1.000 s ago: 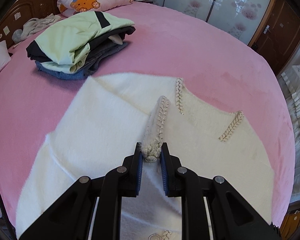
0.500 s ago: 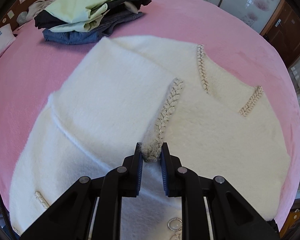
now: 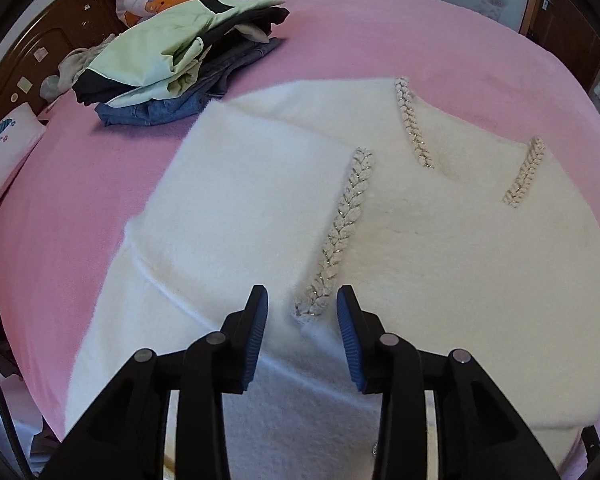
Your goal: Fold large clothes
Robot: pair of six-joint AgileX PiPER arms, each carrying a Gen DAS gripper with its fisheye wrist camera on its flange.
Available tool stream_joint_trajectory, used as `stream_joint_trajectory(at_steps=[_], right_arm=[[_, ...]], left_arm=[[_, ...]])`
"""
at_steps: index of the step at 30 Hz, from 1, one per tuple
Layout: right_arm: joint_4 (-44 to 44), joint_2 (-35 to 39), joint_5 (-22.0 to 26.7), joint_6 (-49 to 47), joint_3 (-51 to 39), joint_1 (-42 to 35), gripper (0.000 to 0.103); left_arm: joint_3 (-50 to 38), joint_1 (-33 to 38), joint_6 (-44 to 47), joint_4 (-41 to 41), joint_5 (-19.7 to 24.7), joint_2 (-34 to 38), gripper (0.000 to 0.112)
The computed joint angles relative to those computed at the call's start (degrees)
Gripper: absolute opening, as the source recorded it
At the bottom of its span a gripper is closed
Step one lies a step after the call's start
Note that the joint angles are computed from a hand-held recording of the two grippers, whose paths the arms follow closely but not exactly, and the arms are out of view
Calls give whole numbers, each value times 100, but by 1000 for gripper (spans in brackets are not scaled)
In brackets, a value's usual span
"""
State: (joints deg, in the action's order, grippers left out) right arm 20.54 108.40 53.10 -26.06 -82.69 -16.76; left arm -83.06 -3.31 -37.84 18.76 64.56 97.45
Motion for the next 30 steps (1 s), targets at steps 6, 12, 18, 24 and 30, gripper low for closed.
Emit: stream_joint_trajectory(at_steps=[6,12,18,24,30], right_arm=[[272,-339,237,79,-81,-43,18],[703,-233,305,92,-255,343,7],[1770,243,678,-289,-363,571,0],[2074,535,352,-119,-56,711,0],[1461,606,-58,101,-240,679,0]], left_arm=[[-283,-69,778,-979,139,-324,35],[-522,-528,1357,-2004,12,-140,35],[-774,-1022,1835,-2785,-220,436,11],[-1005,-1347,1834,-2893,-45,993,6],[-896,-1318,1484,-1969,-36,1038,5]])
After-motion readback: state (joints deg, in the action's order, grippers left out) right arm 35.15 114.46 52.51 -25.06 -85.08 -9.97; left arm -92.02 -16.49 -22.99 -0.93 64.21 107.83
